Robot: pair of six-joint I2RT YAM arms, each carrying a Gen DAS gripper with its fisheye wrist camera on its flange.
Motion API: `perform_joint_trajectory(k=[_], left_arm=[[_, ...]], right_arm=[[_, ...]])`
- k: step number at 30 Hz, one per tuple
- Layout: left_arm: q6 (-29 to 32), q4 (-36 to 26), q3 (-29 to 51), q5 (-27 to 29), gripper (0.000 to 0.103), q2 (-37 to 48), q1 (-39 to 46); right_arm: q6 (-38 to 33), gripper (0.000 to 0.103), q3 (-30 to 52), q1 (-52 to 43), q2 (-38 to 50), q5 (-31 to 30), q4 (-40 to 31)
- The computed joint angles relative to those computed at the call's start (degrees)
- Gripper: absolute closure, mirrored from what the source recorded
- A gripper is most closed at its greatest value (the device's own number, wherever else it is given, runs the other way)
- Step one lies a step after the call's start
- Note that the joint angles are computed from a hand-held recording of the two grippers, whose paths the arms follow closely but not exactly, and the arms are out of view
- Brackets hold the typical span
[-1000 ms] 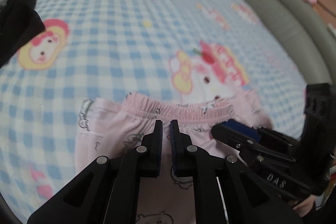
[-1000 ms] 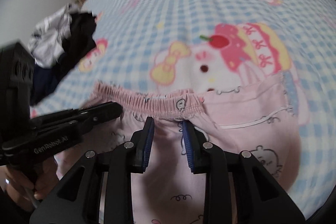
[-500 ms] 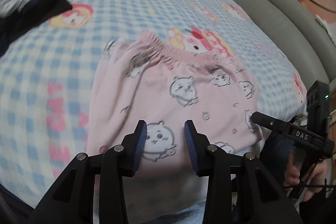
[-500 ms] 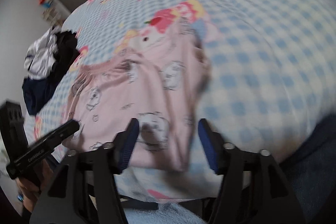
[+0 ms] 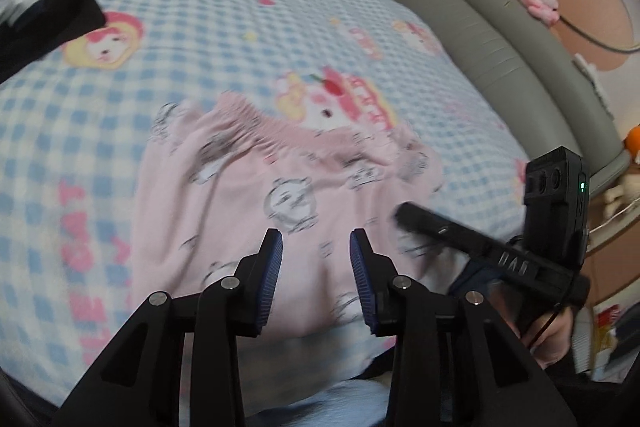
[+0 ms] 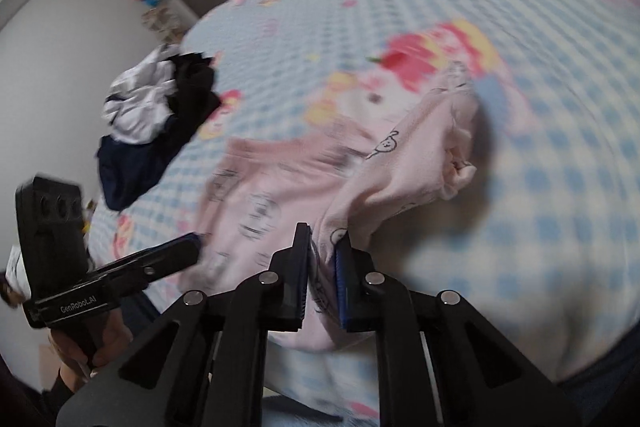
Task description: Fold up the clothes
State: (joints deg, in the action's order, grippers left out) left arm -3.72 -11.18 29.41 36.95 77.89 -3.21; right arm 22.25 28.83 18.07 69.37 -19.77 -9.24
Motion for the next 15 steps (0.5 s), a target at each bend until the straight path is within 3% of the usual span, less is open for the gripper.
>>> perform_joint_trajectory(k=[7, 9, 10, 11, 15], left_arm=[[-3.07, 1.88, 5.17, 1.62, 0.054, 8.91, -6.45], [-4.22, 3.25, 6.01, 0.37, 0.055, 11.6, -8.18], [-4.76, 3.85, 6.5, -0.23, 0.059, 12.95, -9.02], [-5.49, 4.55, 6.86, -1.85, 0.082, 13.92, -9.81], [-7.61, 5.72, 7.28, -4.77, 0.093, 14.56, -8.74]], right_arm=[[2.26, 0.089, 0.17, 6.09, 8.63, -2.43, 8.28], [3.07, 0.088, -0.38, 6.79, 9.58, -2.92, 9.83], [2.72, 0.084, -0.45, 7.06, 9.17, -2.8, 9.31], [2.37, 0.079, -0.51, 7.32, 8.74, -2.68, 8.76], [0.72, 0.069, -1.41, 5.71, 3.91, -5.6, 4.13]])
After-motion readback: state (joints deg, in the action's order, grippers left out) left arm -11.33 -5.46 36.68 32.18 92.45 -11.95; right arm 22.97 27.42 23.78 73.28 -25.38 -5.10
